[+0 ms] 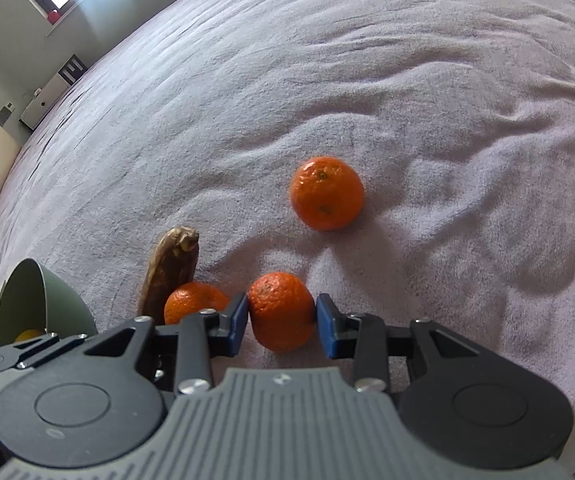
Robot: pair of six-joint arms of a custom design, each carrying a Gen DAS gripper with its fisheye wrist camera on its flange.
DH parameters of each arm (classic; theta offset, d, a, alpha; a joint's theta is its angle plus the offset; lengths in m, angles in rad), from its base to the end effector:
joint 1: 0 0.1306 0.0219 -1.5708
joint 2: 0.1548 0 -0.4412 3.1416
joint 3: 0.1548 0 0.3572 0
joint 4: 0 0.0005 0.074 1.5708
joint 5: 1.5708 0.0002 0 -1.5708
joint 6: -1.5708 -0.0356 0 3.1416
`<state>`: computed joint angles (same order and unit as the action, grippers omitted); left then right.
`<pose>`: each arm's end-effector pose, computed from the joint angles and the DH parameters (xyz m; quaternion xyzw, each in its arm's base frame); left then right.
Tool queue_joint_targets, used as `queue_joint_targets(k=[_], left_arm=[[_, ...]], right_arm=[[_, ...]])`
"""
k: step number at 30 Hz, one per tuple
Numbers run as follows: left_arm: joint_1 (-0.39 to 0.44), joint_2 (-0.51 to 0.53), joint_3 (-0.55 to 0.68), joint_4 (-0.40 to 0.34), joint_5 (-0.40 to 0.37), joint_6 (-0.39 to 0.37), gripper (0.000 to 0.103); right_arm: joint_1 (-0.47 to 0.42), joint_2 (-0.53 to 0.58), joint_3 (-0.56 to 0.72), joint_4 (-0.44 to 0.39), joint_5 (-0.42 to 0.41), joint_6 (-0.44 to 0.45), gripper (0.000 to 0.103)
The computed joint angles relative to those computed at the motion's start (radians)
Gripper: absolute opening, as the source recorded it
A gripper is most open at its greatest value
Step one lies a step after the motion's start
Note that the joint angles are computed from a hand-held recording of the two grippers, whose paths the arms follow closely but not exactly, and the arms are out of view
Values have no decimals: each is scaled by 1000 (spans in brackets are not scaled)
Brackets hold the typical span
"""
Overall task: Organize fruits
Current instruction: 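Grasp the brown banana with the left tool while the right tool grasps a tangerine, then lift and carry the banana and tangerine toward the colander with both tools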
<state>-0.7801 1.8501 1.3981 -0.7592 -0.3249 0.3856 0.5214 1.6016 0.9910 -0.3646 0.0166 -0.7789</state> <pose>0.4103 -0.3907 0.2739 0.1619 0.9578 0.0357 0.2349 0.3971 0.2268 0.2686 0.1252 0.9477 0.1713 0.2384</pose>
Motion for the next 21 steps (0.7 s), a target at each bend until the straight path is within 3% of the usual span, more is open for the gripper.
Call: queue_joint_targets(k=[10, 12, 13, 21], left_arm=[[34, 16, -13, 62, 61, -19, 56], [39, 8, -28, 84, 79, -12, 50], [42, 4, -34, 96, 97, -7, 43], [28, -13, -44, 101, 67, 49, 42]], right_arm=[[5, 19, 12, -1, 12, 20, 35], [6, 22, 14, -1, 10, 20, 35], [6, 22, 14, -1, 9, 19, 35], [8, 16, 12, -2, 11, 17, 35]])
